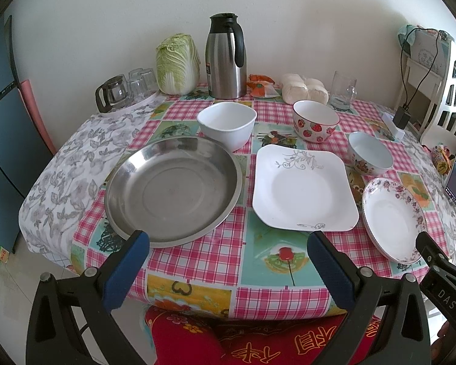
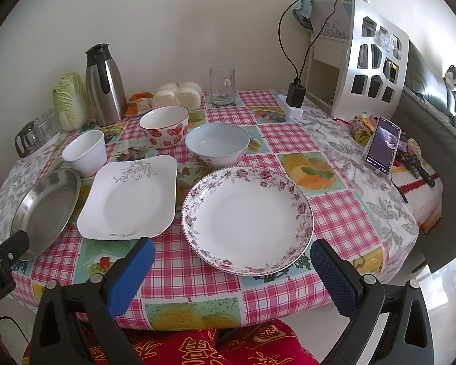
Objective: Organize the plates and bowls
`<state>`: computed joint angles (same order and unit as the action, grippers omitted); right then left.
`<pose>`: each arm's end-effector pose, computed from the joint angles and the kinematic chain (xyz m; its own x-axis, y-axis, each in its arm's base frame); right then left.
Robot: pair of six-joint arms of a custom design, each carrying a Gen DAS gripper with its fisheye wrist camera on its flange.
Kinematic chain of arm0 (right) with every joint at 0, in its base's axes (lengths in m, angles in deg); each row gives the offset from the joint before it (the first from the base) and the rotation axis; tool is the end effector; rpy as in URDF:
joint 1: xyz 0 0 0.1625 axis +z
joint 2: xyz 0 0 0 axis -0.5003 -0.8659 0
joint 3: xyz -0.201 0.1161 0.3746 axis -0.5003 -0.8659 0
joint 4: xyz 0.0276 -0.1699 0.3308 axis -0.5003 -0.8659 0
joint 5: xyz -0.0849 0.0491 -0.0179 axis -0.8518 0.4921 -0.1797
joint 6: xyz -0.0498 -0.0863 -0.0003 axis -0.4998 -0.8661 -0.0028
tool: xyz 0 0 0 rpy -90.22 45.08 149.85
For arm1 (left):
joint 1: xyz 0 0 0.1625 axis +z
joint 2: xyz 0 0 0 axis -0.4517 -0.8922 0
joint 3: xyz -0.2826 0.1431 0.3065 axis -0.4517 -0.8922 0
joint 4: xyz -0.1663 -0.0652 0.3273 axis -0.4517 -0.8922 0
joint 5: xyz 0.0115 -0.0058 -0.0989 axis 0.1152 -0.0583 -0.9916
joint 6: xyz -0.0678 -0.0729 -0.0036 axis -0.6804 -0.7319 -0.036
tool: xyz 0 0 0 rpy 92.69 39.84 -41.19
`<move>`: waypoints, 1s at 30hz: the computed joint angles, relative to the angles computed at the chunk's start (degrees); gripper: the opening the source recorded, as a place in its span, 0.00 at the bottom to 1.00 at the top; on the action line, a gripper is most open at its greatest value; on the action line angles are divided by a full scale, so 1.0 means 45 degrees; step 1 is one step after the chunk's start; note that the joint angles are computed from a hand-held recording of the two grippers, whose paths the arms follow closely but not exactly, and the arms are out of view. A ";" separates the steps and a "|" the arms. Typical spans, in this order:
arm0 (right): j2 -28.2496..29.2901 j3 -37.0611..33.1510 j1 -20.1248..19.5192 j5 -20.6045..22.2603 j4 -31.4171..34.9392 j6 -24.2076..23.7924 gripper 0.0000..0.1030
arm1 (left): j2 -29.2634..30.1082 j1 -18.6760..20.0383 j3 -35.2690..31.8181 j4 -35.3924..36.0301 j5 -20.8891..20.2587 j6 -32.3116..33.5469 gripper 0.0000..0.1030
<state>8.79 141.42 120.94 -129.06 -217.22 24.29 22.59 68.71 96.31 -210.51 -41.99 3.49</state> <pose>0.0810 -0.6635 0.3051 -0.6668 0.1593 0.7281 -0.4108 0.7365 -0.5374 -0.3980 -0.6559 0.0083 -0.6716 -0.1778 -0.7193 0.3842 0.7465 -0.5433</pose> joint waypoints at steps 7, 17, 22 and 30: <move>0.0005 -0.0010 -0.0001 -0.0007 -0.0001 -0.0007 1.00 | -0.0039 0.0034 0.0145 -0.0073 -0.0072 -0.0138 1.00; -0.0014 0.0027 -0.0014 0.0016 -0.0017 0.0007 1.00 | -0.0170 0.0154 0.0156 -0.0105 -0.0453 -0.0315 1.00; 0.0000 -0.0006 0.0008 -0.0083 -0.0029 0.0014 1.00 | -0.0237 0.0242 0.0021 0.0408 -0.0587 -0.0823 1.00; 0.0343 -0.0871 0.0116 0.0218 0.0471 0.0008 1.00 | 0.0192 0.0628 -0.1051 -0.0800 -0.0164 0.0161 1.00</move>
